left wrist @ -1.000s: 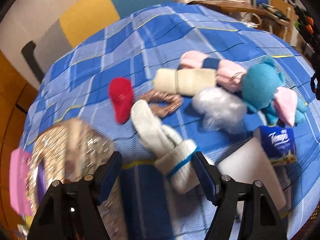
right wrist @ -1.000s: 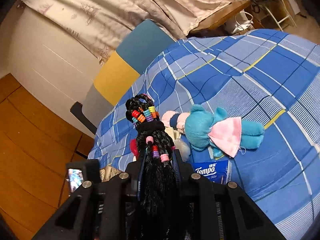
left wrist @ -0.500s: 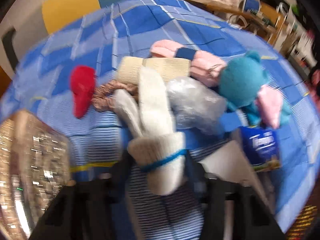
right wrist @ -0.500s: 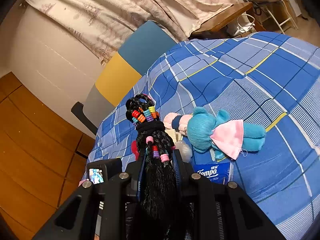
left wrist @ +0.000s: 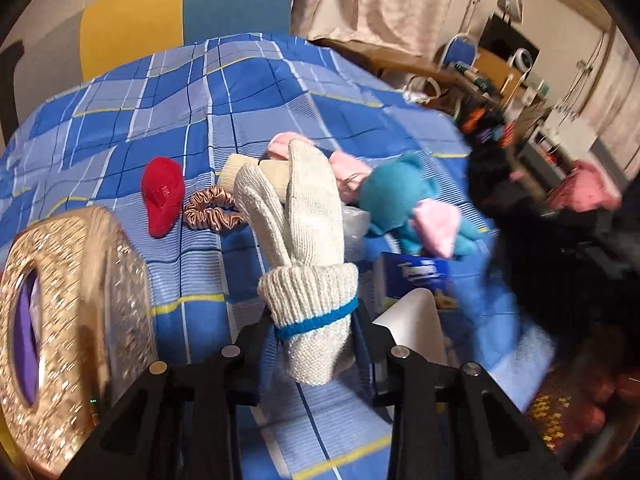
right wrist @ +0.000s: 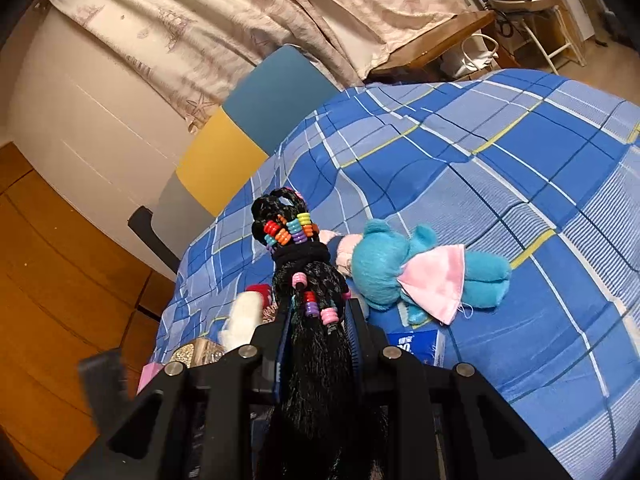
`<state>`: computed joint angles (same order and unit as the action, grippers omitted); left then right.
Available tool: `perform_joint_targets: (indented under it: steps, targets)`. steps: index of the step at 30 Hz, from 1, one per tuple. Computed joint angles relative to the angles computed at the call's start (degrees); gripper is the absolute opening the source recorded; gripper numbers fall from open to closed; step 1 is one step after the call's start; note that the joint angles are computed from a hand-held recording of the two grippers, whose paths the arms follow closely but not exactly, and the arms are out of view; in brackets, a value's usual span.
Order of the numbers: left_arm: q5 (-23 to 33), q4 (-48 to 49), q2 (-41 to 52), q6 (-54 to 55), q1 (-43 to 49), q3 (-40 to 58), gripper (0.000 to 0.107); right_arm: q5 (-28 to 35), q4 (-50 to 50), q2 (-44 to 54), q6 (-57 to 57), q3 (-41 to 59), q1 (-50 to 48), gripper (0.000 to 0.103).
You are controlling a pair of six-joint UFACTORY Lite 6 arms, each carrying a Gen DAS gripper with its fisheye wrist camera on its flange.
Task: Organize soft objects
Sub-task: 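Grasp the white knit glove with the left tool while the right tool holds the braid up, then carry the glove with the left tool into the gold tray and release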
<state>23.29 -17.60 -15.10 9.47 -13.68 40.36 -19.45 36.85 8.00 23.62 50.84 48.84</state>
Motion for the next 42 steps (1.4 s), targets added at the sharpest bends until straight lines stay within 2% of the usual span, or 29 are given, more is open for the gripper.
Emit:
perform_joint_targets:
  steps: [3,5,8,10,15,18,21,23,27,30,33,37,42]
  targets:
    - [7.32,-10.35,-6.3,13.16,6.19,-0.75,0.034,0.82,3.83,0.96,-4.6,1.17,0.44,0.026]
    - [11.55,-11.9,-11.32,17.41,9.7,-1.55,0.034,1.34,5.91,1.78,-7.14,2.0,0.7,0.026]
    - [21.17,-17.84,-17.94,28.9,18.92,-1.79,0.034,1.41,8.33,2.45,-9.93,2.48,1.16,0.026]
    - [30.09,-22.18,-22.22,38.58,29.46,-1.39,0.034,0.79,8.54,2.37,-10.25,2.28,1.53,0.026]
    - [51.09,-28.02,-20.22,60.31,59.16,3.88,0.034,-2.45,11.73,1.77,-14.89,1.88,3.29,0.026]
    - [58.1,-28.02,-12.11,72.2,75.48,9.2,0.034,-4.99,19.66,1.65,-24.11,2.76,5.75,0.026]
    - [56.46,-25.02,-0.29,77.45,83.07,16.53,0.034,-6.91,22.21,1.37,-24.98,2.7,8.16,0.026]
    - [51.38,-22.62,8.39,78.83,85.14,21.95,0.034,-8.48,23.85,0.9,-24.82,2.54,10.39,0.026]
    - [40.87,-17.85,22.72,78.43,84.95,30.8,0.034,-11.17,34.52,1.16,-34.15,6.59,16.75,0.026]
    - [34.25,-13.0,34.85,74.73,83.54,39.84,0.034,-12.71,38.73,1.86,-37.8,10.93,21.32,0.026]
    - [29.77,-7.41,45.44,69.7,82.03,48.91,0.034,-13.35,47.04,5.88,-48.92,20.21,25.3,0.026]
    - [27.76,-3.32,56.52,64.27,80.49,61.31,0.034,-13.42,54.42,14.27,-60.46,35.22,29.63,0.026]
    - [27.42,-1.53,65.17,60.26,79.23,74.13,0.035,-10.31,68.58,31.31,-79.7,62.13,32.3,0.026]
